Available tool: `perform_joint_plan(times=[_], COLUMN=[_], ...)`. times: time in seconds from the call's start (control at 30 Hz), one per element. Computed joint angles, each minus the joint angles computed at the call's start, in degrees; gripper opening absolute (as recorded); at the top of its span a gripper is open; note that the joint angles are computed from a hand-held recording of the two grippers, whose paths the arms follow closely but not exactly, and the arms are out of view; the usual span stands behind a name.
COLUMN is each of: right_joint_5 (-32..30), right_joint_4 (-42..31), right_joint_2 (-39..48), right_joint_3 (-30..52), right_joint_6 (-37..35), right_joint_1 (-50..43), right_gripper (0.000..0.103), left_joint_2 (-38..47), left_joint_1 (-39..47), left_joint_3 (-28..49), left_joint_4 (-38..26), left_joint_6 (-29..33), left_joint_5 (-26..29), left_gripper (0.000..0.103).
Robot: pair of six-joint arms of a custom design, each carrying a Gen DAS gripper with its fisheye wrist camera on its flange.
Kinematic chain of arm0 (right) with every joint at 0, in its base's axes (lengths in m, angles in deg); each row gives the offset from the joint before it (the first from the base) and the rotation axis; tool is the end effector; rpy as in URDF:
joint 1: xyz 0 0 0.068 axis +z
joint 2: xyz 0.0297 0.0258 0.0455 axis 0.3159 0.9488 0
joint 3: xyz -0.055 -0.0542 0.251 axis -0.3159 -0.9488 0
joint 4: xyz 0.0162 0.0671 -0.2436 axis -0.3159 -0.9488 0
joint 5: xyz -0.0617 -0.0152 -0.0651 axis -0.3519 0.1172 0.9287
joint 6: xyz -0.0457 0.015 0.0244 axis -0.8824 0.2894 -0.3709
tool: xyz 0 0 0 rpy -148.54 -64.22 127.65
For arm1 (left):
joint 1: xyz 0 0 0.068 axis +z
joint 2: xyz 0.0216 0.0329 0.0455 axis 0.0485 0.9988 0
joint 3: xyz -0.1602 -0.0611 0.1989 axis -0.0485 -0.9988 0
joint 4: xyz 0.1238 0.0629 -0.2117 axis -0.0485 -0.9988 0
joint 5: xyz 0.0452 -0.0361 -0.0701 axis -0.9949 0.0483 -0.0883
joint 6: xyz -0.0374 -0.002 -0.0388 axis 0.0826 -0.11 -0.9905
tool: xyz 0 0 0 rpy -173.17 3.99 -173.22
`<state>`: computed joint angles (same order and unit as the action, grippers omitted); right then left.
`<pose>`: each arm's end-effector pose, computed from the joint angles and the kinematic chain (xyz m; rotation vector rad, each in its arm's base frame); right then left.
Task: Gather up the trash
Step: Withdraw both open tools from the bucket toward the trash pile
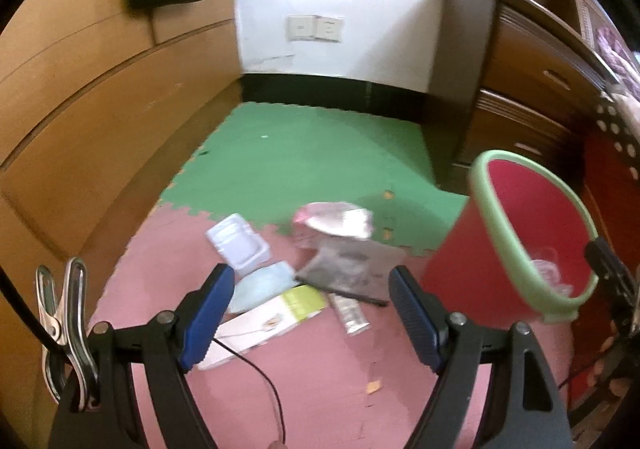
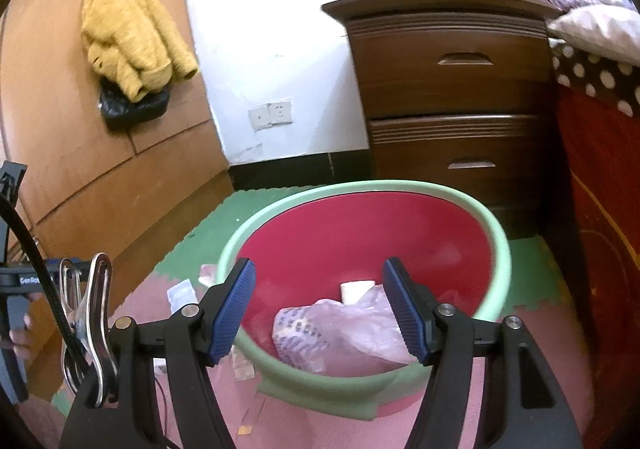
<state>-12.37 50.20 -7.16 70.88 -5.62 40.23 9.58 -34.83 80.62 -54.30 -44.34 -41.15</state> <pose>0.2622 0.1129 0.2476 -0.3768 2.0935 0.5377 0.1518 -0.0911 0.2853 -0.4933 2.3938 0.2011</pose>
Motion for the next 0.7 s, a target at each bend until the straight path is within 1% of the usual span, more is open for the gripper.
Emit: perform_joint_plan(times=[0.23,0.4,0.5,0.6,0.63,0.7], right_joint_5=[3.3,5.6,6.6,7.3,7.5,8.2], right_joint_4=[-1.4,-2.1,-2.7,-3.7,-3.8,-4.3], right_joint_2=[-0.8,-0.6,-0.4,0.1,0.2,0.8], right_joint_3=[0.2,0.4,0.8,1.8,2.1,2.8], right_joint_6=[-1.0,-1.3,-1.6,-1.4,-1.2,-0.9], right_joint_1=[4.4,7.5,9.6,11.7,12.5,13.9], right_gripper=[0.067,0.067,0.067,0.067,0.067,0.067], left_joint_2=[-9.7,-16.8,-18.2,-20.0,-21.1,-23.7], left_joint_1=[4.7,11.3,17.1,22.7,25.3,31.9], left_joint_3=[-4.0,-6.2,-7.9,-10.8,-12.1,-15.0], left_joint_4=[-8.2,-12.8,-14.5,-13.5,-11.9,-7.7], left_joint_6=[-0.9,1.0,3.3,5.9,7.6,12.6], left_joint_5=[0.1,-0.3,-0.9,-1.5,-0.6,3.6], left_gripper=[0.083,0.083,0.083,0.083,0.083,0.083])
